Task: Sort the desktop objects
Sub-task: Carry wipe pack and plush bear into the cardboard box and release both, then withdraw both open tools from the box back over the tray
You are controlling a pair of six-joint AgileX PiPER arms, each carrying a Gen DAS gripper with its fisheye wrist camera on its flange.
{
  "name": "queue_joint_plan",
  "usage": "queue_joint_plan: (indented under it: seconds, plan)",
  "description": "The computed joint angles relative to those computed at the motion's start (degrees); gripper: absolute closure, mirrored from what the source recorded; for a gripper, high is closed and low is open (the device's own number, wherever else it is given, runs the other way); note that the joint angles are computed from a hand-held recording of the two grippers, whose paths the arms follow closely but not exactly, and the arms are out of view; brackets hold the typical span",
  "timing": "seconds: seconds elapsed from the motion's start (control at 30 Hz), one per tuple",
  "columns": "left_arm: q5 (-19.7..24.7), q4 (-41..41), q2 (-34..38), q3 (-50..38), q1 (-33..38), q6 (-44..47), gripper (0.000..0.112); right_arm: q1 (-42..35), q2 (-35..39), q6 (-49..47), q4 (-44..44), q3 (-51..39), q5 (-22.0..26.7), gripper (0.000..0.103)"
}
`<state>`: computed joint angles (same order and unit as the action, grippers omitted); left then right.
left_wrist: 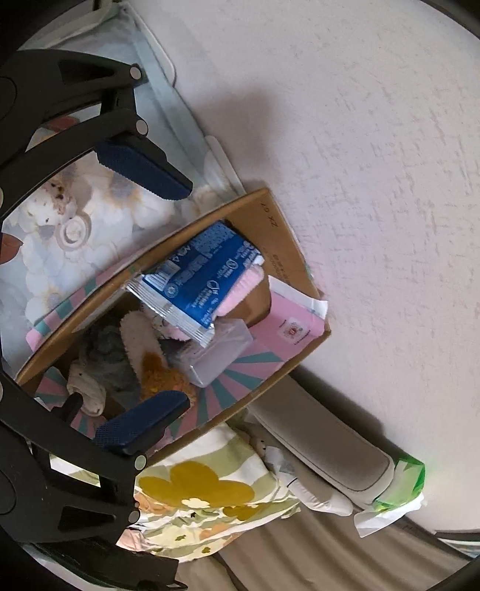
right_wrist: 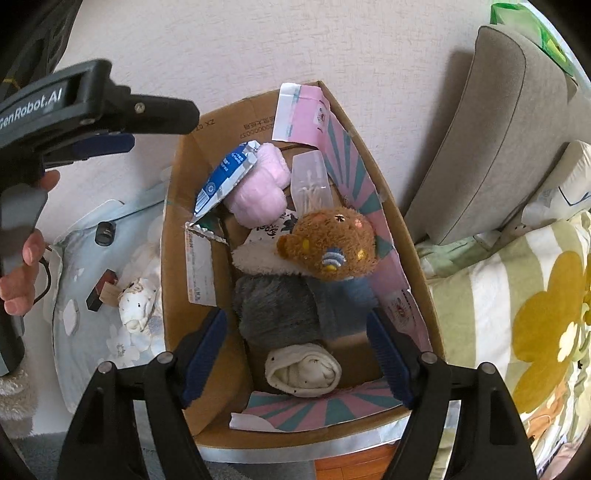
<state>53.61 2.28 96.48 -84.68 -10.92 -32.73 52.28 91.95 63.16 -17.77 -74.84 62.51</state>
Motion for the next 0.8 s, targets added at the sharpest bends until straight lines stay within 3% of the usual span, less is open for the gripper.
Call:
queue_joint_plan:
  seconds: [0.8]
  plan:
    - [-0.99,1.14,-11.69,11.69,0.25,-2.14,0.01,6.13,1.94,3.21,-4.27,-6.62,5.08,0.029]
